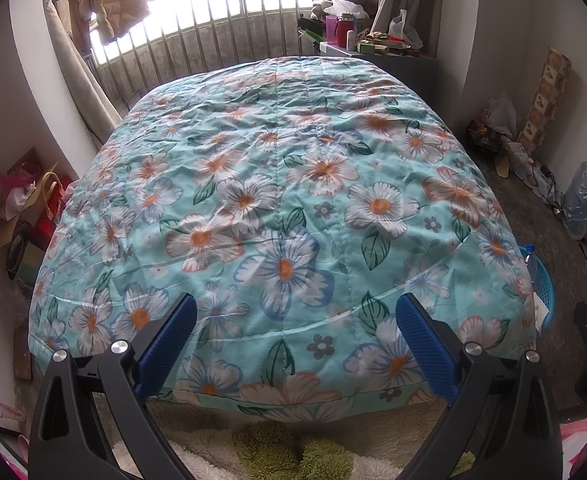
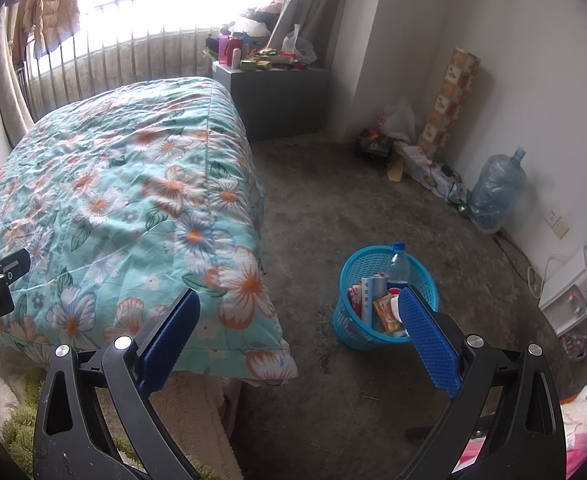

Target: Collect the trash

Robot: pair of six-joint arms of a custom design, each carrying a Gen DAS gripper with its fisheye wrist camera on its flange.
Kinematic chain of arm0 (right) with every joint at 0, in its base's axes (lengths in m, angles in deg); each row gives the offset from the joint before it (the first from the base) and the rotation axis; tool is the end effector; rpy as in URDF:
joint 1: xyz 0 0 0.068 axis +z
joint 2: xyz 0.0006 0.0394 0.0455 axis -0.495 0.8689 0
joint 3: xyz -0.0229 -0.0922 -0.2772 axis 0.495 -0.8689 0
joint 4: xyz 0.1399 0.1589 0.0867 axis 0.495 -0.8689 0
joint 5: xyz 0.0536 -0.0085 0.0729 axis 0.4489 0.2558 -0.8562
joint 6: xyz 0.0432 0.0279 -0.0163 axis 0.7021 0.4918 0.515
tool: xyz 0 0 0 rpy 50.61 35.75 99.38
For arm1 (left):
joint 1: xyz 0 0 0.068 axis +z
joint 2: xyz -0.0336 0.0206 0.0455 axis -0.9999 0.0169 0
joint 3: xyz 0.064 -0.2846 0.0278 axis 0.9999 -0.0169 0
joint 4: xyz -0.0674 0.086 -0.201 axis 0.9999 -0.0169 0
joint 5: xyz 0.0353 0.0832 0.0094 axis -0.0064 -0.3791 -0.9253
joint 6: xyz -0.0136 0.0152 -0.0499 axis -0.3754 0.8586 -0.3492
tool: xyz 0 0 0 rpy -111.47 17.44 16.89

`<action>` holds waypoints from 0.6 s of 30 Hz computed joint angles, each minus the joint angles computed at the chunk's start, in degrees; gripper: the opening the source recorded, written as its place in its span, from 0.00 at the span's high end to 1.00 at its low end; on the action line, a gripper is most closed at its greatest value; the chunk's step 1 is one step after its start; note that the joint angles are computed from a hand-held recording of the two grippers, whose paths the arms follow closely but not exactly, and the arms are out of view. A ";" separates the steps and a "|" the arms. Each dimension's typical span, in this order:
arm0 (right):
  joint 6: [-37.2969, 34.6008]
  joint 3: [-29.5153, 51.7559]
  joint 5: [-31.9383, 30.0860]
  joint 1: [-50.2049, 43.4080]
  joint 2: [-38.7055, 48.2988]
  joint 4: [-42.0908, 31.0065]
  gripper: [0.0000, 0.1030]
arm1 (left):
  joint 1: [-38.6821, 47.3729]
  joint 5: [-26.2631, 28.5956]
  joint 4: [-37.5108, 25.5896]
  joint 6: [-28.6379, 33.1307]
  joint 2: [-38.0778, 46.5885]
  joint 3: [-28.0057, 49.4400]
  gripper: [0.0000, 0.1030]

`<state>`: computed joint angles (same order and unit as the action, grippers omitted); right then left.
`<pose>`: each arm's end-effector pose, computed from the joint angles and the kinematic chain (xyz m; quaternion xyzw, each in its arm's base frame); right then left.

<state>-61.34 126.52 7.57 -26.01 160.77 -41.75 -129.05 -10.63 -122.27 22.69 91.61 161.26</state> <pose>0.2821 0.0162 0.2785 -0.1123 0.9164 -0.0504 0.3809 0.2430 -0.1782 0.3057 -0.1836 0.9319 0.0936 0.2984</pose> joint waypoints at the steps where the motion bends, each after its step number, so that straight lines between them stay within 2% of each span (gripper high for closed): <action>1: -0.02 -0.03 -0.12 -0.04 -0.02 0.04 0.08 | -0.01 -0.07 0.04 0.00 -0.12 -0.13 0.05; 18: 0.00 -0.14 -0.05 -0.19 -0.23 0.04 0.08 | -0.67 -0.42 -0.34 -0.45 0.52 0.49 0.05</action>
<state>-61.34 126.39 7.51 -26.20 160.54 -41.71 -129.71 -11.05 -122.61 22.24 92.12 161.74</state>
